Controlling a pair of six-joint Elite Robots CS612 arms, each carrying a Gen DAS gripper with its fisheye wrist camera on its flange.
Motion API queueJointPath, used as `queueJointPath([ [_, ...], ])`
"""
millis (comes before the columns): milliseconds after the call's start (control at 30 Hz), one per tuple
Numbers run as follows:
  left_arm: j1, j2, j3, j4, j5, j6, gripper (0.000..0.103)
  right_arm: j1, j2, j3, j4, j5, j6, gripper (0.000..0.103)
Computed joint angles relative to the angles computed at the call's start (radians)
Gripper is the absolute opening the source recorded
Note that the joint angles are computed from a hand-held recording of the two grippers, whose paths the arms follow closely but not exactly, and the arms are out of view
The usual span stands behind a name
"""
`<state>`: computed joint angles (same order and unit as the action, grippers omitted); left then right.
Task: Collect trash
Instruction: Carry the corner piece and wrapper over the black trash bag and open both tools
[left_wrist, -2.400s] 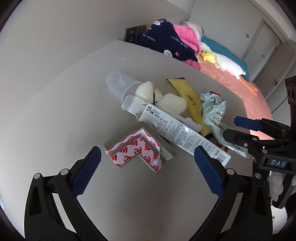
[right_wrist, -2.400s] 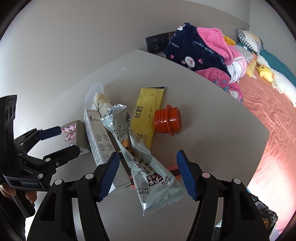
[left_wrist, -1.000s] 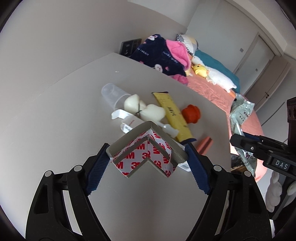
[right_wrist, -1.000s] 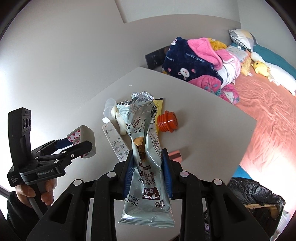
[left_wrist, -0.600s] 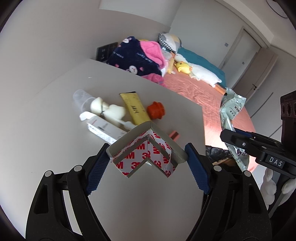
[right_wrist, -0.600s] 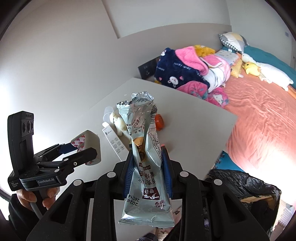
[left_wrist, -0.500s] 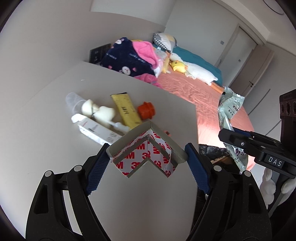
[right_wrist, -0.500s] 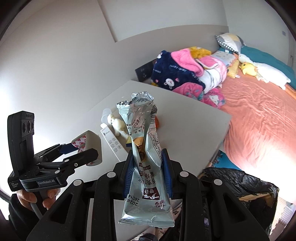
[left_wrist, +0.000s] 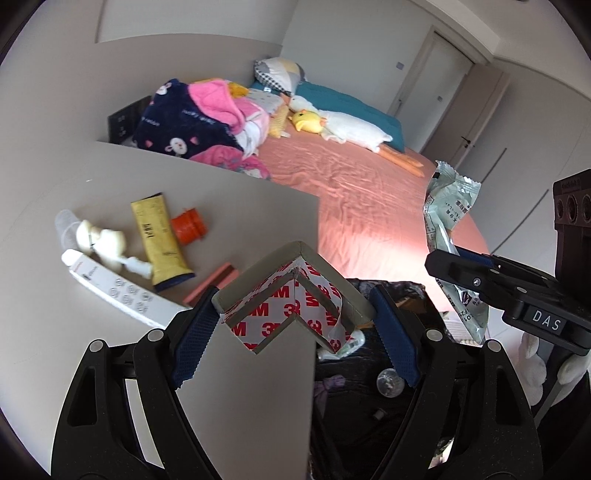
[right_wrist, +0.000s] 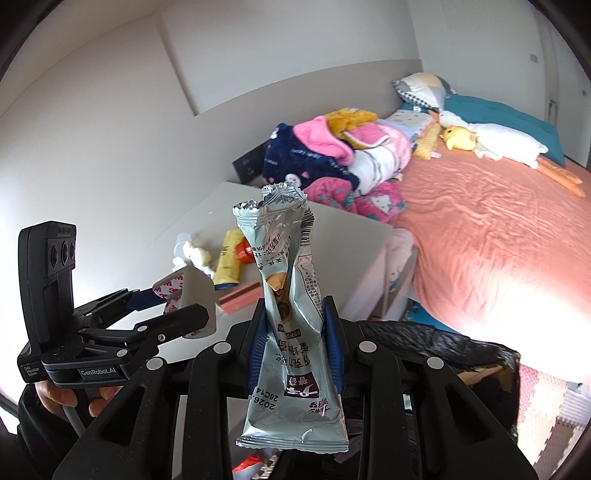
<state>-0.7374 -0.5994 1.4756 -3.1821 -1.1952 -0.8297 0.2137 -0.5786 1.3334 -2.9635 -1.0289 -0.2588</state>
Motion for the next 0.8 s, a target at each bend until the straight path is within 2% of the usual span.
queueJointPath([
  [800,-0.015,0.097,-0.243,0.09,-0.154,0.199,0.079,-0.095,-0.032,0.085,-0.145,-0.06,0.134,0.031],
])
